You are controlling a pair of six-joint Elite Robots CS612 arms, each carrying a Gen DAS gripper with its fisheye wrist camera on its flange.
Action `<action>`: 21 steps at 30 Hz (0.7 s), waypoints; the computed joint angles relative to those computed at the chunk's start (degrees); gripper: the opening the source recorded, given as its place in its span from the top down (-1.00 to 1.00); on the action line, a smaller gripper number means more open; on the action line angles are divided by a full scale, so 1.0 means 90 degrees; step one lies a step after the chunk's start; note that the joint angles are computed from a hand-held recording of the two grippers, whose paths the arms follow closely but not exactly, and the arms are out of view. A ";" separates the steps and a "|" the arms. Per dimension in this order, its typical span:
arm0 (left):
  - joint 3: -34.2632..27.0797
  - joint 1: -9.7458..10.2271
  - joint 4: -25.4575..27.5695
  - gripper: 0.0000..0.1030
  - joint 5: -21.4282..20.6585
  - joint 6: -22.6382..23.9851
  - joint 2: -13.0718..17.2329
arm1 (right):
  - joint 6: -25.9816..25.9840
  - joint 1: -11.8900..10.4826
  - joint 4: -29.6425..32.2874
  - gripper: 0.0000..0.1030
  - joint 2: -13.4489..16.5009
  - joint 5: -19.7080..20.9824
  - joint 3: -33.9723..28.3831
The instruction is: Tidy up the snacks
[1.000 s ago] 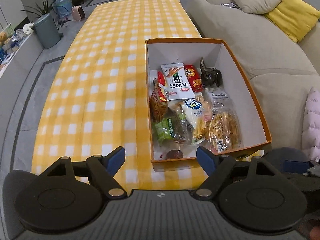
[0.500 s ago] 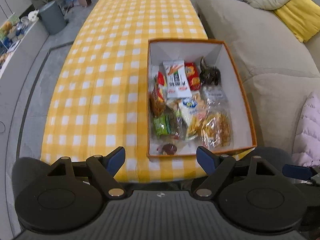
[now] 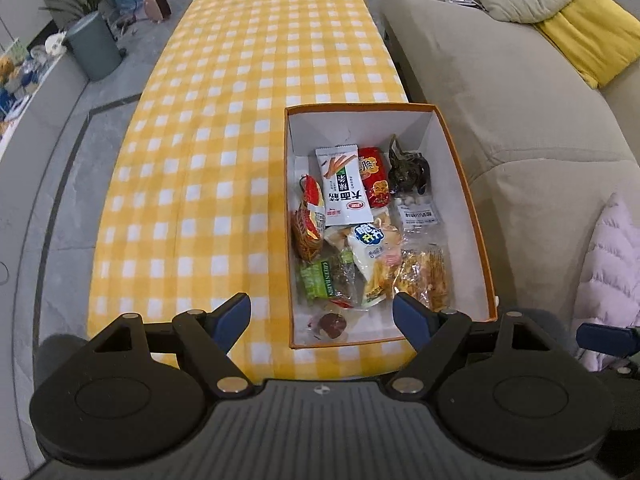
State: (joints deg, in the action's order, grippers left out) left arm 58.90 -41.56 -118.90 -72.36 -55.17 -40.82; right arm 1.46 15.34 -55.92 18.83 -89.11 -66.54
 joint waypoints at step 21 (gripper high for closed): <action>0.0101 0.0048 -0.0027 -0.84 -0.0122 -0.0271 -0.0039 | 0.0394 0.0042 -0.0166 -0.93 0.0080 0.0137 -0.0070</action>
State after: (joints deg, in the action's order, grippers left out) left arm 59.81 -41.13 -119.15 -73.46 -57.61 -41.17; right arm 5.01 15.72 -57.42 19.55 -87.88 -67.17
